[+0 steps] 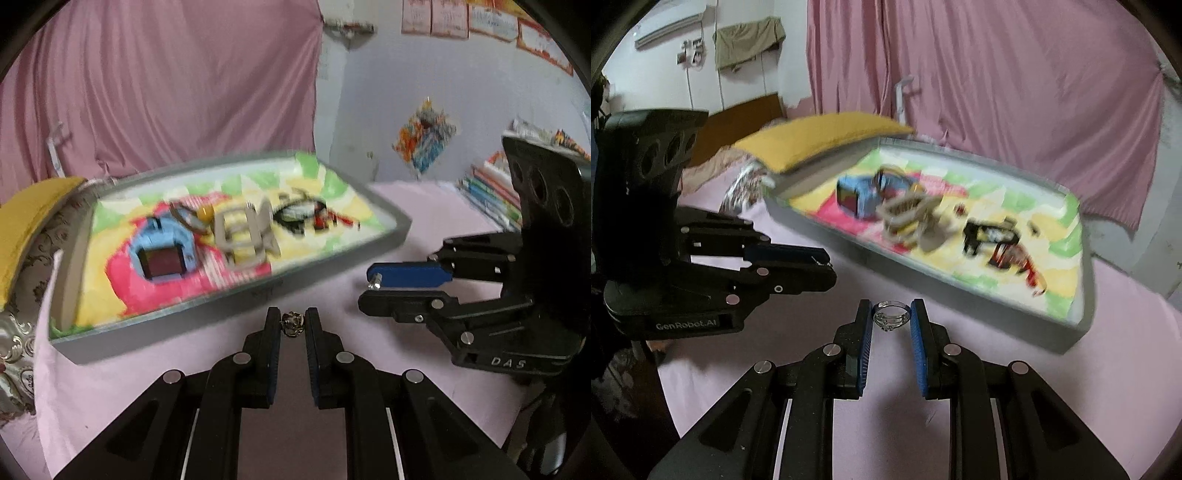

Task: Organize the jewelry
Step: 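Carry the earring with the left gripper while the right carries the silver ring to the tray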

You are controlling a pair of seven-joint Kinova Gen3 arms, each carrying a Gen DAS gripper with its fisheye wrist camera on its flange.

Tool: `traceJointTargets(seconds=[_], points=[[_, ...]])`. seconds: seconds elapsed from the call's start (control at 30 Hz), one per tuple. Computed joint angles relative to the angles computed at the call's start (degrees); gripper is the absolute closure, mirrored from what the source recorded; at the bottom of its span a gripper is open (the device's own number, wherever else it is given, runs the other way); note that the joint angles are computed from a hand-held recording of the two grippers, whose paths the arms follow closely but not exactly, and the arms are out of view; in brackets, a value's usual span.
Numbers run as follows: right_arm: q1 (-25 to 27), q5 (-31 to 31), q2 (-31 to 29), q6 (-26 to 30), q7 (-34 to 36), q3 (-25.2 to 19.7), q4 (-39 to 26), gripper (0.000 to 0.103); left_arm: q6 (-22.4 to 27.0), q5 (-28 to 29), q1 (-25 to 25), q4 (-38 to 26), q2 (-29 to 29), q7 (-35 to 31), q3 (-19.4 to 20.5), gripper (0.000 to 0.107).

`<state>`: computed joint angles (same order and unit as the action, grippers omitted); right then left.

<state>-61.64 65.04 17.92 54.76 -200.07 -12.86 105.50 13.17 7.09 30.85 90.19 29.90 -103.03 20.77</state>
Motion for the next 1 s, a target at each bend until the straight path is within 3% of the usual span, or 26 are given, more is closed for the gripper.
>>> traceJointTargets(seconds=[0.13,0.23,0.43,0.63,0.83,1.0], points=[[-2.81,5.05,-0.28,5.81,-5.68,0.28,0.36,0.085,-9.32,0.56,-0.77,3.43,-1.39,1.22,0.90,0.095],[-4.15,8.64,-0.30,10.98,-10.48,-0.38,0.67,0.085,-15.35,0.00,1.17,4.69,-1.92,4.40,-1.35,0.095],[-6.13,13.97,1.45,21.65,-16.10,-1.08,-0.42,0.085,-27.21,4.35,14.44,6.24,-2.49,6.48,-16.33,0.095],[-5.99,16.29,2.94,28.10,-20.07,-0.85,-0.81,0.085,-35.32,13.44,18.81,4.20,-0.19,2.48,-19.75,0.095],[-3.55,18.50,3.88,28.13,-21.30,-0.27,0.50,0.085,-36.73,22.21,20.93,-0.05,2.54,-6.39,-21.19,0.095],[-1.10,18.63,4.80,25.48,-21.23,0.23,0.06,0.085,-31.94,27.55,21.33,-4.98,5.02,-11.33,-22.19,0.095]])
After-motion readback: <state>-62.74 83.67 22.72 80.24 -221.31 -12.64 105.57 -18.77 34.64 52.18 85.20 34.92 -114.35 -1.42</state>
